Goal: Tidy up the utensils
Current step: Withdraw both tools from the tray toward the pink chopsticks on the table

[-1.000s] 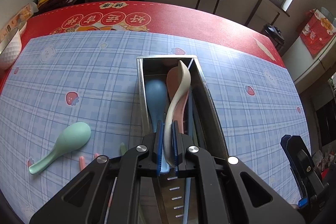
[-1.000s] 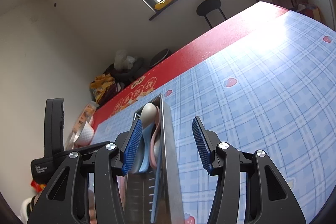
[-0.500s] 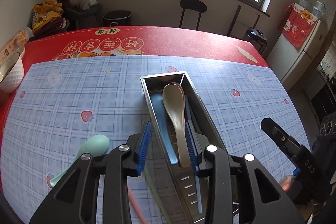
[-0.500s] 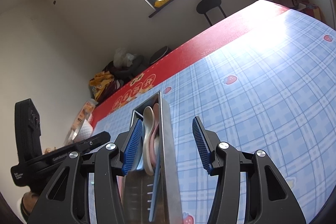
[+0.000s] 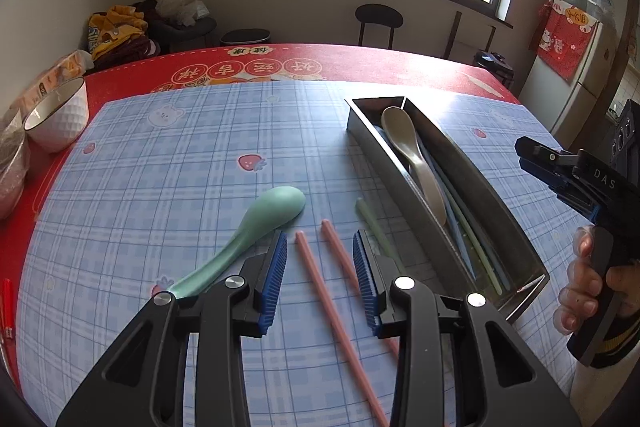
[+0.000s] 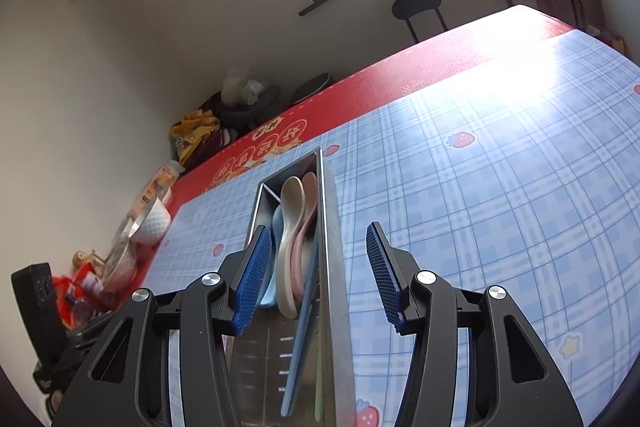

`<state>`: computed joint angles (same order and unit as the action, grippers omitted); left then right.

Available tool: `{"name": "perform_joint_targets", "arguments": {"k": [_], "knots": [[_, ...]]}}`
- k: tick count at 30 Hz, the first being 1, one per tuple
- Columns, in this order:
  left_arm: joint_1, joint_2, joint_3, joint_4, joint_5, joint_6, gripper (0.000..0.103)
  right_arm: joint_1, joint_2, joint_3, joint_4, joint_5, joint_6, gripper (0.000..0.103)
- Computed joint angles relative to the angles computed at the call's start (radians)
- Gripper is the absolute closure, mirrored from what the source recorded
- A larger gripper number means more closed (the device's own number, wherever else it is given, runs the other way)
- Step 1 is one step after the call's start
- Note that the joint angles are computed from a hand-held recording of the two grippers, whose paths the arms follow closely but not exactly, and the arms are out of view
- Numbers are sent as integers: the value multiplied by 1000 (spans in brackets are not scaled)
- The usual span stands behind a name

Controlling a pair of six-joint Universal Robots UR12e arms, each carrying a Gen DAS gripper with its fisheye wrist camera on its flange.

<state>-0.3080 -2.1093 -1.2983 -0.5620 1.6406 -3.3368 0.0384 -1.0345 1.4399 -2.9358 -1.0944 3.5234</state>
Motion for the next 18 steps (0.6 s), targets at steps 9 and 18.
{"name": "perform_joint_targets", "arguments": {"k": [9,18], "knots": [[40,65,-133,39,-65,-65,69,37,-9,4,8,-55,-113,54],[23,38,-116,29,-135,-50,70,62,-36,33,44,-98,-121,54]]}}
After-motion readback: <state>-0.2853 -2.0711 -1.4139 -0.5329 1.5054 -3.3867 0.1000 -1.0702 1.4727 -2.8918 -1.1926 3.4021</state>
